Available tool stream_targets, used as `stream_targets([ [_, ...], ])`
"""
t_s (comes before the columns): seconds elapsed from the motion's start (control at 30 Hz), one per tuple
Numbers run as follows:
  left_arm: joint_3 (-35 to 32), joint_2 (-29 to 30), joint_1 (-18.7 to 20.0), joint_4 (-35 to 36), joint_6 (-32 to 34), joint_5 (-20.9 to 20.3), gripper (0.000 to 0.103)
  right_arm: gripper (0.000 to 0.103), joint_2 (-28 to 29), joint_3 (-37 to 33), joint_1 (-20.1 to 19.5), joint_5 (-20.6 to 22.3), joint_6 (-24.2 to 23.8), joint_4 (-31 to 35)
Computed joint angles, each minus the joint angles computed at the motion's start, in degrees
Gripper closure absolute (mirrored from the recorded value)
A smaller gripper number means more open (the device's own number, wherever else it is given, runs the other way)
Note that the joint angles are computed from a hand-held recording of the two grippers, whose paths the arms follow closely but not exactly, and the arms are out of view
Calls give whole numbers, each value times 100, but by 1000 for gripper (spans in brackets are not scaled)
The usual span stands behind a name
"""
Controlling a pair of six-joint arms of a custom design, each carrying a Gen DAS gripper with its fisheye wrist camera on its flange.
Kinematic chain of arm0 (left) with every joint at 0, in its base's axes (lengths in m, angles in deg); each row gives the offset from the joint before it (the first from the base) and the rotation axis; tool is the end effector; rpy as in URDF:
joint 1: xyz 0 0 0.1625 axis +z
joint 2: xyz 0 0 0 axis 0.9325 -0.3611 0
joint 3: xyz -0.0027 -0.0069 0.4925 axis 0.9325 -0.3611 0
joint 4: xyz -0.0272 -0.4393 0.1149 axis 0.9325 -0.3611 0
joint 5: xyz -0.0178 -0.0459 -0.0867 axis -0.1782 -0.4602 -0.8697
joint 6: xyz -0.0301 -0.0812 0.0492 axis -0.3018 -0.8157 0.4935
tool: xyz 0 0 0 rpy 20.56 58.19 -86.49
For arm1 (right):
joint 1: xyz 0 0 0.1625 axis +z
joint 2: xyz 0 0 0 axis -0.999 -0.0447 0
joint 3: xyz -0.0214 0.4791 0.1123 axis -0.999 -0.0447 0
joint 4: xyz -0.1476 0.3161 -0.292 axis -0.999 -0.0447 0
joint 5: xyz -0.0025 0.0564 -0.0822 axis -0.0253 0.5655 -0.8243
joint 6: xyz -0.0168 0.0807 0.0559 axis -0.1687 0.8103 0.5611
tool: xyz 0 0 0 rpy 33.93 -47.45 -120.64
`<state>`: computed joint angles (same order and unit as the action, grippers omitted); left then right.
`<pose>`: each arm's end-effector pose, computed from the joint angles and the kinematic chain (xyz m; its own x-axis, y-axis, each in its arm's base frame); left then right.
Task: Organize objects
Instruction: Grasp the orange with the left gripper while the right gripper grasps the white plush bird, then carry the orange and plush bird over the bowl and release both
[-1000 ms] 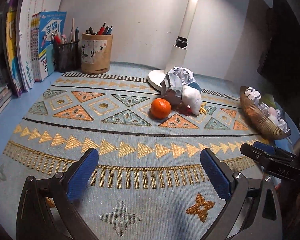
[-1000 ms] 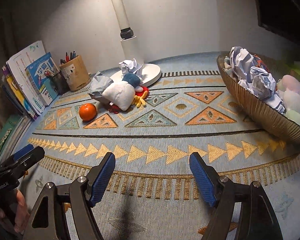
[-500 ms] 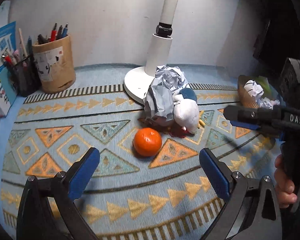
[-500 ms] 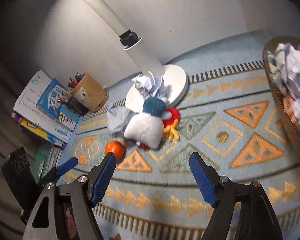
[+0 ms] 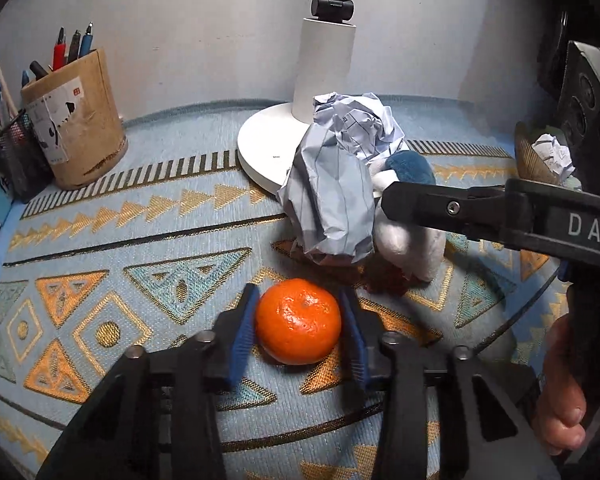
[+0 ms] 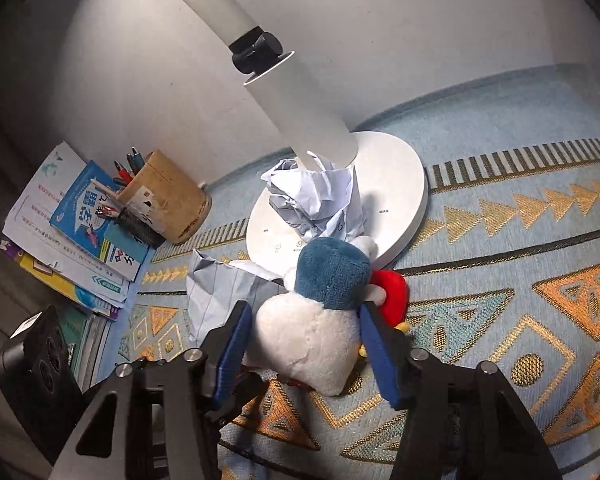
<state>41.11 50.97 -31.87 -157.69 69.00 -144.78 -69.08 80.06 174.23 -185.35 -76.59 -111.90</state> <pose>-0.3602 -0.5084 -0.0292 -0.6456 0.5351 -0.5448 0.7101 0.6831 -0.1706 0.0847 -0.4718 0.3053 -0.9593 0.1076 0.2612 -0.1041 0.7250 -0.6808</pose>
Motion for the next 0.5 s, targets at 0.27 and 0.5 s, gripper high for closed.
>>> stream_targets([
  [0.27,642,-566,-253,-260,-373,-248,69,52,-992,430,-6,216,118,156],
  [0.5,1786,-1257,-945,-923,-1006,-230,69,51,-2559,1109,-46,-61,-635,1609],
])
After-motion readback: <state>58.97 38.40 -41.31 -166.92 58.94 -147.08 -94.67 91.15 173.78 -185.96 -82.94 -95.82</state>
